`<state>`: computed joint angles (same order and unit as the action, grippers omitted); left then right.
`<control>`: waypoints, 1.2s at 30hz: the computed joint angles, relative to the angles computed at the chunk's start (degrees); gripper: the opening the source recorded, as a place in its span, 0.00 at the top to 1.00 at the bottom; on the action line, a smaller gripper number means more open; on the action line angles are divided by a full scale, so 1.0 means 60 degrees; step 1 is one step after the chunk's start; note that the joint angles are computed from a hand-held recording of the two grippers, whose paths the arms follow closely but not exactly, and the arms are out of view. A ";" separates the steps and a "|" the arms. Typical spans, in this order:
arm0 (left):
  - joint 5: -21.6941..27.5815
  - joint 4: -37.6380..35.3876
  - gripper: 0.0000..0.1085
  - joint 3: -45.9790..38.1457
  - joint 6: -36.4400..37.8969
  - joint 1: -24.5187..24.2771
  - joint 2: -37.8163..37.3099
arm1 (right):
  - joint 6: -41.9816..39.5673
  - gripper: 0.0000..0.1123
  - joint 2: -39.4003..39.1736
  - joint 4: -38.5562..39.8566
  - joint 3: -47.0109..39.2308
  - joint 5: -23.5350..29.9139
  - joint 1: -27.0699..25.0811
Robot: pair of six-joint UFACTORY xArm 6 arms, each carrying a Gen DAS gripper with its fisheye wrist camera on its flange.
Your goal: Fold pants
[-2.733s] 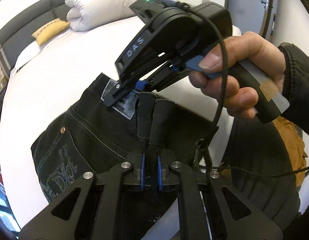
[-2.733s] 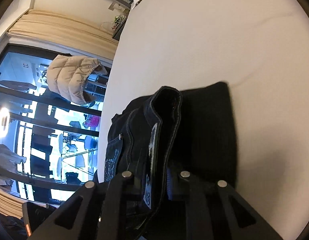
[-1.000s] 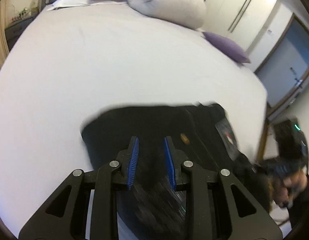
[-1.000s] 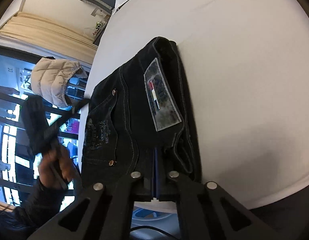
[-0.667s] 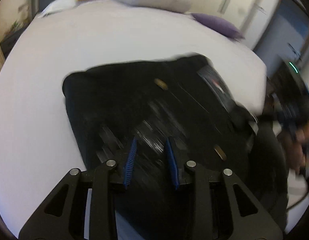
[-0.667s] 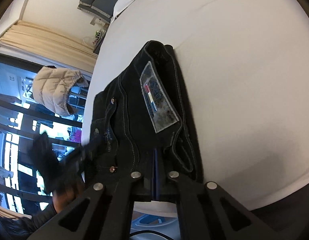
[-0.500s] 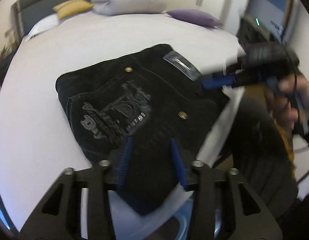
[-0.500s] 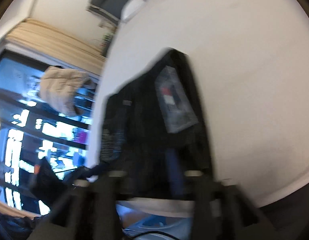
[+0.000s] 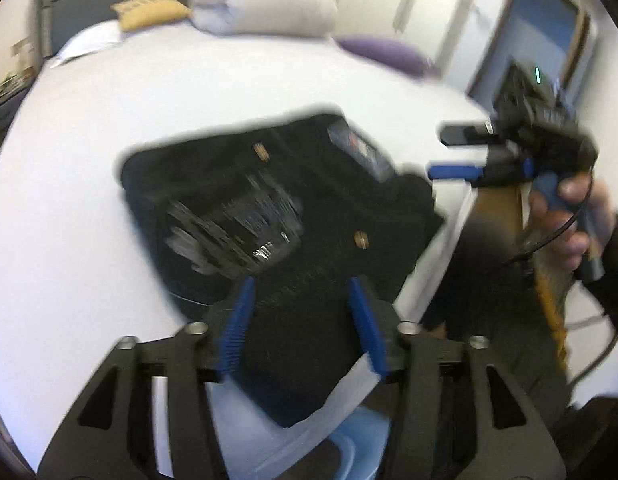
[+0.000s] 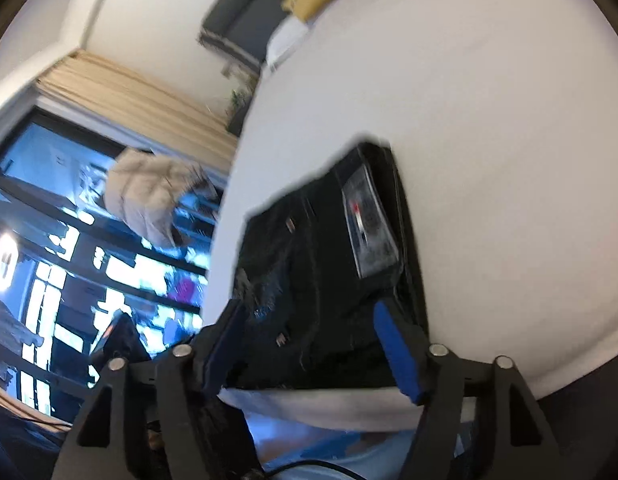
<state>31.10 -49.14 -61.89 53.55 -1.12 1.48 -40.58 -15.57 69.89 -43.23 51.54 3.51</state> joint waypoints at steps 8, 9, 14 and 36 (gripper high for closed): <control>0.1571 -0.0751 0.12 -0.1786 -0.2076 0.1423 0.1325 | 0.0457 0.34 0.1980 -0.0776 -0.1815 0.0807 -0.0516; 0.2051 -0.0879 0.12 -0.2026 -0.2306 0.1574 0.1554 | 0.0557 0.34 0.2161 -0.0874 -0.1948 0.0825 -0.0470; 0.3506 -0.1091 0.12 -0.2966 -0.3508 0.1910 0.2628 | 0.1188 0.34 0.3488 -0.1559 -0.2893 0.1148 -0.0431; 0.4597 -0.0869 0.82 -0.4148 -0.4580 0.1810 0.3479 | 0.1834 0.80 0.3847 -0.3104 -0.3543 0.0425 0.0817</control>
<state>58.68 -54.35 -86.78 26.07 9.74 22.35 -29.58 7.51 51.27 -64.49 54.09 8.41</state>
